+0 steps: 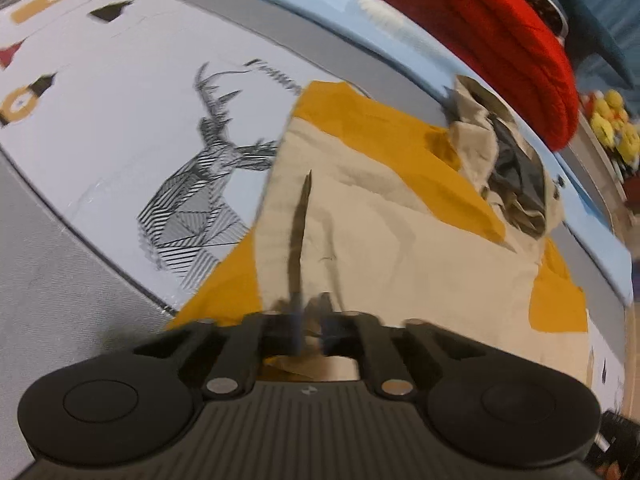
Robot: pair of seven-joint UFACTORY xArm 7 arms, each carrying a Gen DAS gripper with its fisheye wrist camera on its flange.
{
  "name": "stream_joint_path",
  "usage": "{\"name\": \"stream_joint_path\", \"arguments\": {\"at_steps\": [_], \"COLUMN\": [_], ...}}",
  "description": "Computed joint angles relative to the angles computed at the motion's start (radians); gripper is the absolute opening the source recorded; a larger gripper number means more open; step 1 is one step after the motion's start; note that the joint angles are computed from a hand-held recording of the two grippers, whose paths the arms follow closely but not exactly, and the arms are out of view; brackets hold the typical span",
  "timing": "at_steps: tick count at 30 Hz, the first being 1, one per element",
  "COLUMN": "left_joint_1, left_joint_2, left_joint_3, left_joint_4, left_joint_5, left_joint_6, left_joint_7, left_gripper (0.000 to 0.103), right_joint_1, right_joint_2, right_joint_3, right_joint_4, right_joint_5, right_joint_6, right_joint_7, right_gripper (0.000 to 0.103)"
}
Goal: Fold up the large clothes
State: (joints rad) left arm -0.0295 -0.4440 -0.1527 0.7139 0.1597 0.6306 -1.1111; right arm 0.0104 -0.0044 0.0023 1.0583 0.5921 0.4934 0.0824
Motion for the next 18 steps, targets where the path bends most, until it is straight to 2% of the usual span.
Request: {"name": "stream_joint_path", "arguments": {"at_steps": [2, 5, 9, 10, 11, 12, 16, 18], "left_joint_1": [-0.006, -0.005, 0.003, 0.009, 0.015, 0.021, 0.038, 0.027], "left_joint_2": [0.003, 0.010, 0.018, 0.017, 0.010, 0.004, -0.023, -0.020], "left_joint_3": [-0.005, -0.022, -0.030, -0.033, -0.036, -0.038, -0.052, -0.049], "left_joint_4": [0.004, 0.015, 0.024, 0.026, 0.024, 0.024, 0.016, 0.015], "left_joint_5": [0.018, 0.048, 0.055, 0.059, 0.070, 0.083, 0.147, 0.152], "left_joint_6": [-0.026, -0.043, 0.000, 0.022, 0.037, 0.045, 0.004, -0.034], "left_joint_7": [0.023, 0.039, 0.004, -0.015, -0.029, -0.044, -0.082, -0.064], "left_gripper": [0.000, 0.000, 0.000, 0.000, 0.000, 0.000, 0.001, 0.007], "right_joint_1": [-0.002, -0.006, -0.010, -0.011, -0.012, -0.011, -0.011, -0.007], "right_joint_2": [-0.009, -0.019, -0.007, -0.007, -0.010, -0.018, -0.058, -0.077], "right_joint_3": [-0.001, -0.004, -0.007, -0.006, -0.004, -0.002, 0.012, 0.013], "right_joint_4": [-0.012, -0.025, -0.010, -0.008, -0.009, -0.016, -0.049, -0.076], "right_joint_5": [-0.024, -0.121, -0.202, -0.248, -0.306, -0.361, -0.564, -0.588], "right_joint_6": [-0.032, -0.058, -0.011, 0.002, 0.004, -0.004, -0.100, -0.197], "right_joint_7": [0.049, 0.146, 0.218, 0.255, 0.304, 0.344, 0.453, 0.438], "right_gripper": [0.004, 0.004, 0.006, 0.013, 0.027, 0.034, 0.036, 0.036]}}
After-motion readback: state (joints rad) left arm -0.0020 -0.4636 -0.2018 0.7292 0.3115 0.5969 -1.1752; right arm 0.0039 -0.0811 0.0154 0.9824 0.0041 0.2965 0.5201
